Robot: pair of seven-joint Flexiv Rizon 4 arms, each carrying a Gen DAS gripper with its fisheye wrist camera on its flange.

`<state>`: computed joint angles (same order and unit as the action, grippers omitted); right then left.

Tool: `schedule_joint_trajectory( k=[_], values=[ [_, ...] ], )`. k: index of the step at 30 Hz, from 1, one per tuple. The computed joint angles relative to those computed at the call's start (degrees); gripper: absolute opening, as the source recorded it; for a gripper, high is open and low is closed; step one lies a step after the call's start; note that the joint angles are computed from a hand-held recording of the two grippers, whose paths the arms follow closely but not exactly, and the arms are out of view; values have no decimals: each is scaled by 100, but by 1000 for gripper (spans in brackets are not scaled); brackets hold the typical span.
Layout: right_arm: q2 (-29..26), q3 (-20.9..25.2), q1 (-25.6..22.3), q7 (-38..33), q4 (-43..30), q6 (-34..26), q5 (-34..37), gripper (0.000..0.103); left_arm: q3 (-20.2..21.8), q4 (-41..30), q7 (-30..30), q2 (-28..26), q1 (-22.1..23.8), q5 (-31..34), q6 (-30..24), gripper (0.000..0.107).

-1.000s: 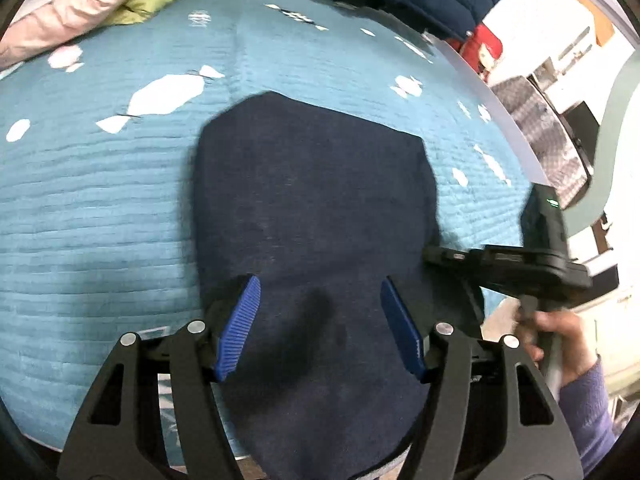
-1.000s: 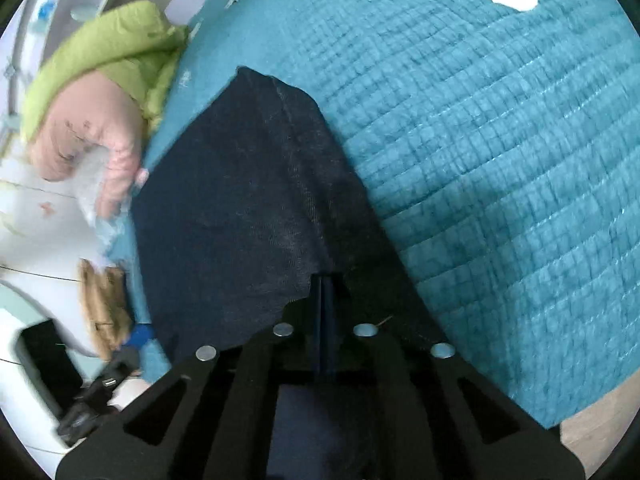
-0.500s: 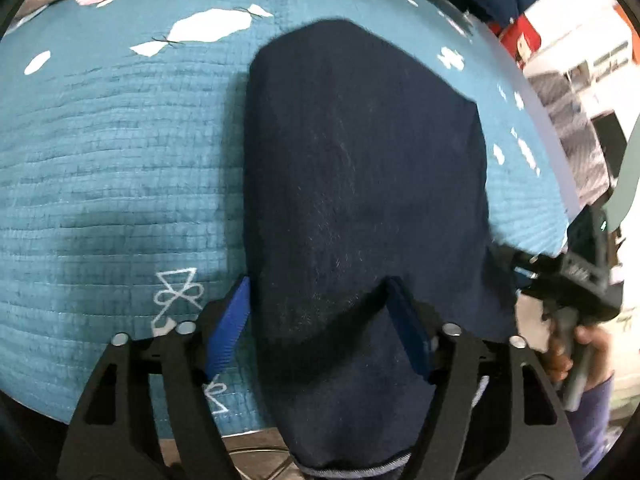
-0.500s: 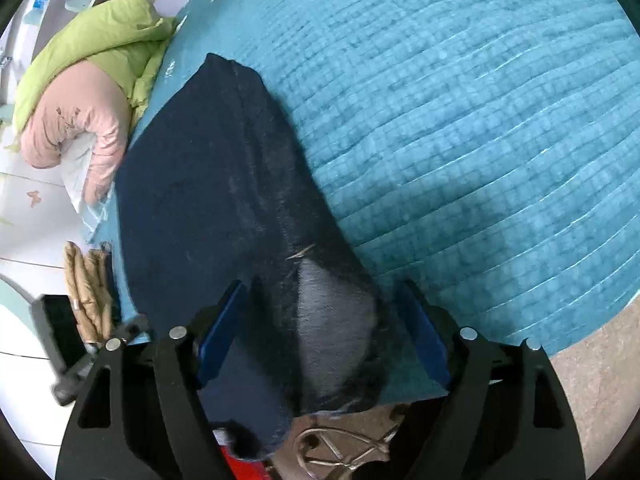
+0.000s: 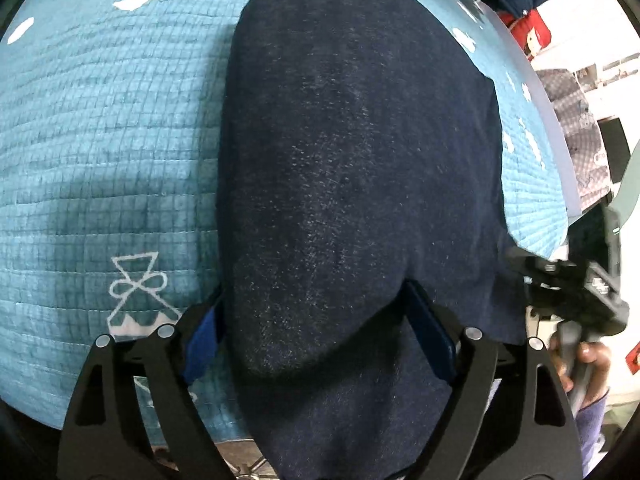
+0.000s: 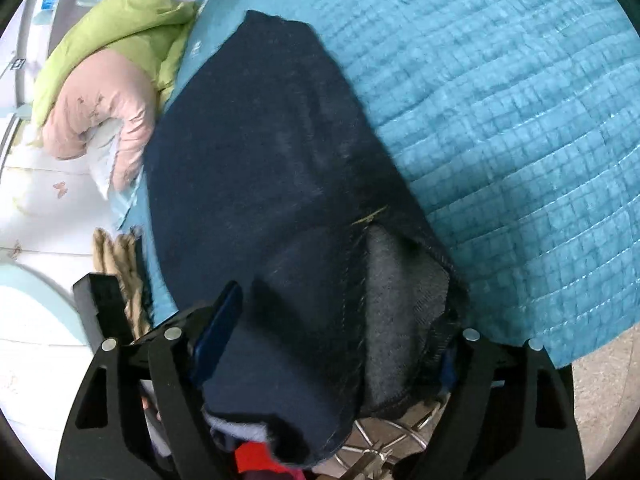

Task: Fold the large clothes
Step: 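Grasp the folded denim bundle at its ends with both grippers, then lift the denim bundle with both grippers and carry it toward the beige clothes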

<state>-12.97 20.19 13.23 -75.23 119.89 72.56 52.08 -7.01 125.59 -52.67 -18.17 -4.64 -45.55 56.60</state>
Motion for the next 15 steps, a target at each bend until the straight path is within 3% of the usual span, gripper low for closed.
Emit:
schedule_joint_trajectory(
  k=[2,4,6,8,12,14,15],
  values=[
    [-57,8,64,55,43,244,31,81,16,-23,-51,-13,-30,100,36,84],
    [-2,-168,404,773,206,302,-780,81,20,-20,-108,-2,-47,157,82,83],
    [103,-233,535,1245,322,284,-1350,61,-22,75,-76,48,-94,83,331,72],
    [177,-138,482,1335,391,363,-1387,47,-73,148,-5,81,-132,27,531,68],
    [-83,157,184,901,294,608,-793,46,-67,188,-74,102,-182,58,652,65],
    [-2,-19,427,1391,442,688,-1316,41,-59,200,-66,139,-179,134,677,61],
    [78,-181,678,1786,589,799,-1844,32,-68,208,4,177,-151,119,664,56]
  ],
)
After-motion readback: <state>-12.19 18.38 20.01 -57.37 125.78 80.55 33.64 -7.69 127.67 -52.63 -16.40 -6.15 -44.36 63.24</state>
